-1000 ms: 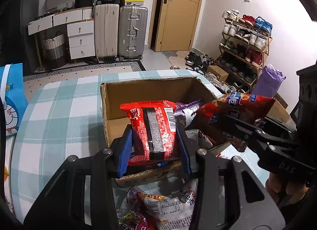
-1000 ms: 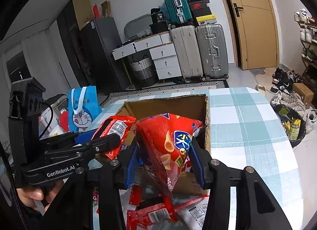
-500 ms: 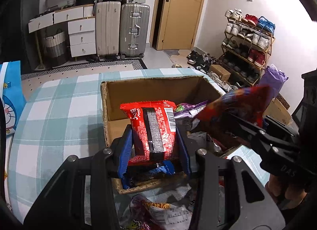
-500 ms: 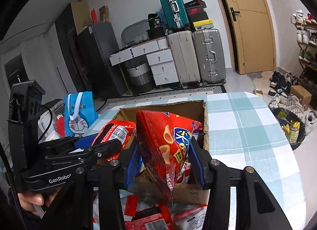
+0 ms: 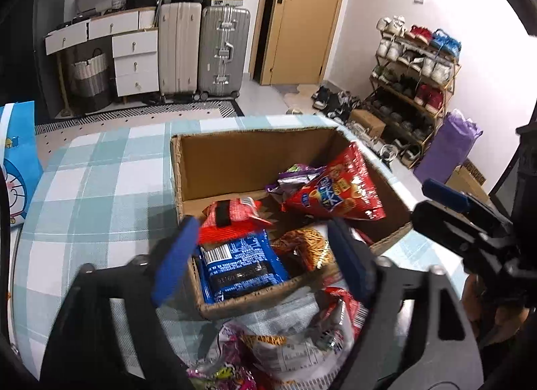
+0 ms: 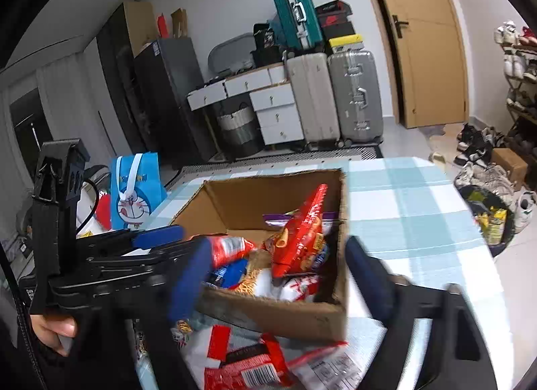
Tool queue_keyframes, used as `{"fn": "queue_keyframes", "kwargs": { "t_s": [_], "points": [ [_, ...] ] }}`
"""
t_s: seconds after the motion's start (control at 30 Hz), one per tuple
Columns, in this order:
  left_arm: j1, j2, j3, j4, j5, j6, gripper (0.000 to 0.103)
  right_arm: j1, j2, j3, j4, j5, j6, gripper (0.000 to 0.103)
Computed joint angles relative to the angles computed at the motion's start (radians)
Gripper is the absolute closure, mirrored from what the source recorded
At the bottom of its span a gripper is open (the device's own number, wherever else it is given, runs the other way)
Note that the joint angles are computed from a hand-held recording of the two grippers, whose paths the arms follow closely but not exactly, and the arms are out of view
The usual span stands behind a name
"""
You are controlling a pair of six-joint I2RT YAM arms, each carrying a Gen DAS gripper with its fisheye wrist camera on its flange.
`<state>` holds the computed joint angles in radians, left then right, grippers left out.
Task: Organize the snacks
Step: 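Move both open grippers back down to the remaining packs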
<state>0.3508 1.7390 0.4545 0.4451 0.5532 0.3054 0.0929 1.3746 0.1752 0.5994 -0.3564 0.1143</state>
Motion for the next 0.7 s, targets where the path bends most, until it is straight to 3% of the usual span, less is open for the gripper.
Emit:
{"fn": "queue_keyframes", "kwargs": {
  "t_s": [0.1, 0.23, 0.47, 0.7],
  "points": [
    [0.038, -0.074, -0.042, -0.036, -0.009, 0.000, 0.015, -0.069, -0.084, -0.011, -0.094, -0.061, -0.009, 0.001],
    [0.143, -0.129, -0.102, -0.051, 0.027, 0.042, 0.002, -0.135, -0.163, -0.007, -0.264, -0.088, -0.075, 0.001],
    [0.334, -0.135, -0.169, -0.086, 0.090, 0.186, 0.001, -0.201, -0.265, -0.066, -0.402, -0.099, -0.208, 0.000],
    [0.420, 0.003, -0.182, -0.038, 0.078, 0.277, 0.001, -0.263, -0.343, -0.111, -0.484, -0.126, -0.271, 0.000]
  ]
}}
